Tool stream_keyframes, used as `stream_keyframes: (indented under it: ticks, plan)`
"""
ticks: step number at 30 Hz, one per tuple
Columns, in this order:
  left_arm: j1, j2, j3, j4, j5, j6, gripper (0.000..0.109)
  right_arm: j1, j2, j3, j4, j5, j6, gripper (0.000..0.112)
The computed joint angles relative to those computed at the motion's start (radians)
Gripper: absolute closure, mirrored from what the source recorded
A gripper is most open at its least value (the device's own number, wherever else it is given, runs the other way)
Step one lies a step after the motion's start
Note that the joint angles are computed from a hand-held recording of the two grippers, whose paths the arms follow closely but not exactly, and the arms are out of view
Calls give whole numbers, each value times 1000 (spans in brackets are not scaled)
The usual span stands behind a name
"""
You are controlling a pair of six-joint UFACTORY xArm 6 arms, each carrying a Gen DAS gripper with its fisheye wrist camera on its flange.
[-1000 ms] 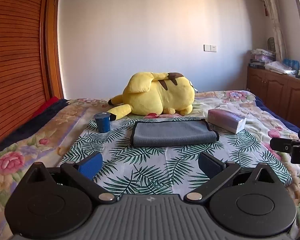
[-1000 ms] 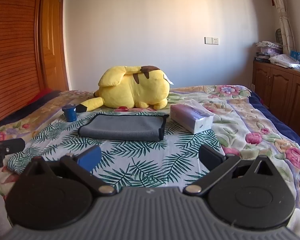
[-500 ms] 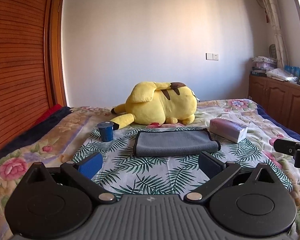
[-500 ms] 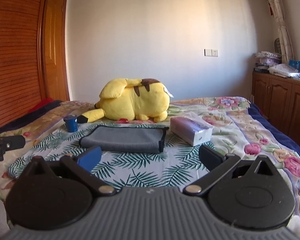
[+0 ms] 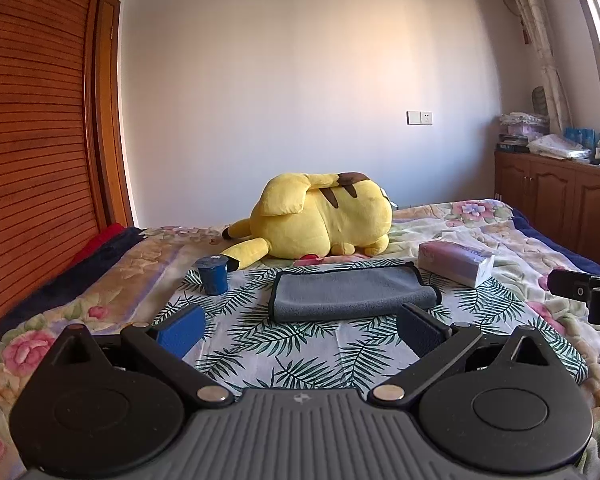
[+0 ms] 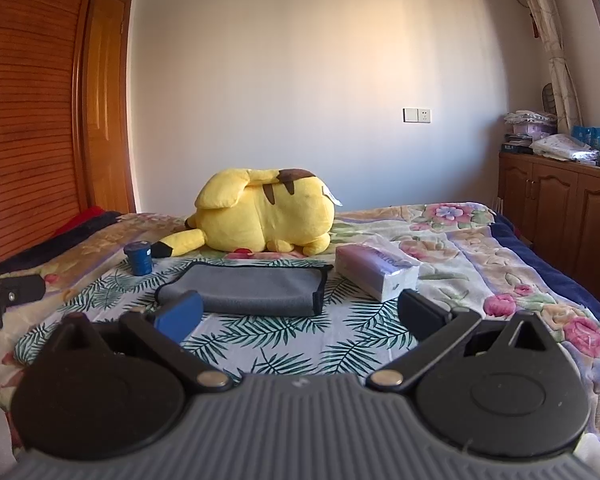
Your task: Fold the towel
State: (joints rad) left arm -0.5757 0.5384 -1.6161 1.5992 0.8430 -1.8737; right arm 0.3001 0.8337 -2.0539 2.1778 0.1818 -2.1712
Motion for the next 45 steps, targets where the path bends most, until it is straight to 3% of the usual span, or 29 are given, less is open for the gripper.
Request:
stream_keyframes:
  ticks: [45]
  plan:
    - [-1, 9, -6, -6, -1, 26, 6, -7, 4, -3, -11, 4, 13, 9]
